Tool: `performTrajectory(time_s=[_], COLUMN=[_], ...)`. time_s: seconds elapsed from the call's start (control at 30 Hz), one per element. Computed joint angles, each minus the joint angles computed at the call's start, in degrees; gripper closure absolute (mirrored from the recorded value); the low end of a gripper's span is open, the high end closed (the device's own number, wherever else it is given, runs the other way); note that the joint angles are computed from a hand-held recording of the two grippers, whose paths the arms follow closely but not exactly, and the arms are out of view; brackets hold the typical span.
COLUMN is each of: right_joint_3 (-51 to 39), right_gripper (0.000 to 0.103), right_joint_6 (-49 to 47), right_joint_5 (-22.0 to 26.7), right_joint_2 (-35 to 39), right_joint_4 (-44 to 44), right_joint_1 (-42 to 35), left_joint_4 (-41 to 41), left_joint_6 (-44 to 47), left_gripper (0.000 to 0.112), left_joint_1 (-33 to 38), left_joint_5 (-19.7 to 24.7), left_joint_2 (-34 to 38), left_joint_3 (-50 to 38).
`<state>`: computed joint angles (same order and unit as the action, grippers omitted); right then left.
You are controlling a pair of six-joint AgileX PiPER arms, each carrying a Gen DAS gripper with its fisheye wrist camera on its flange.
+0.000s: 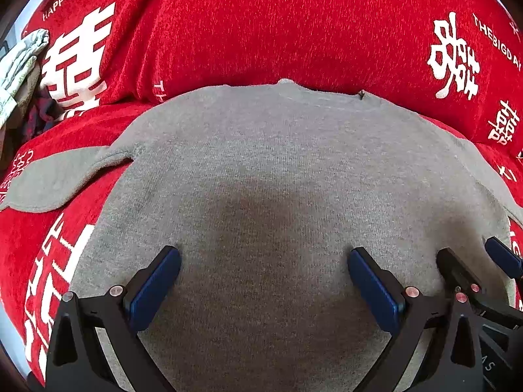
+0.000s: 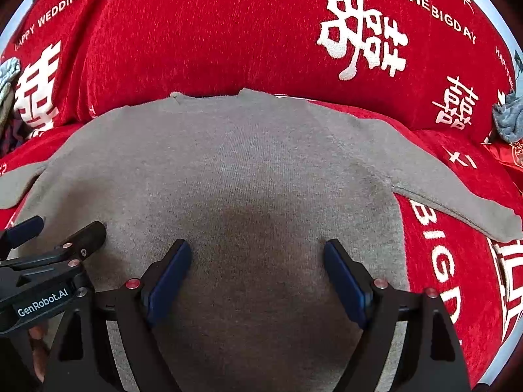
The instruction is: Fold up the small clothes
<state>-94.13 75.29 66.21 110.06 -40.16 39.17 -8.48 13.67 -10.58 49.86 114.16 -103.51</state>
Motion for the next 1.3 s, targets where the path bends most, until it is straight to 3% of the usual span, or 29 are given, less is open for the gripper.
performTrajectory(time_s=[0.6,0.93,1.03,1.2,1.3], right_joint_3=[0.7,-0.5,0.0,-1.7,-0.8], right_gripper=[0.014,0.012,0.012,0.012,0.012], right_joint_6=[-0.4,-5.5,-6.0,-8.8,-8.4], right_joint_5=[-1.3,-1.5,-2.1,-0.9,-0.9], right_joint_2=[-0.5,-0.5,-0.8,-1.0,-2.3], right_joint_4=[0.6,4.1,4.5,7.5,6.9], right_joint_1=[-0.8,-2.0,-2.2,-2.9,-2.5], left_joint_4=[0.5,1.2,2.5,4.2,5.0], left_joint_6=[-0.9,-1.9,-3.4,-4.8,-6.3], left_gripper=[0.009,0.009,0.009,0.009,0.009], left_joint_1=[-0.5,-0.6,-1.0,-1.1,-0.7], left_joint_5=[-2.0,-0.6,0.6,6.3,6.6], left_joint_2=[-1.1,-0.7,-0.6,1.2,0.5], left_joint_3=[2.5,1.2,0.4,-4.7,-5.6])
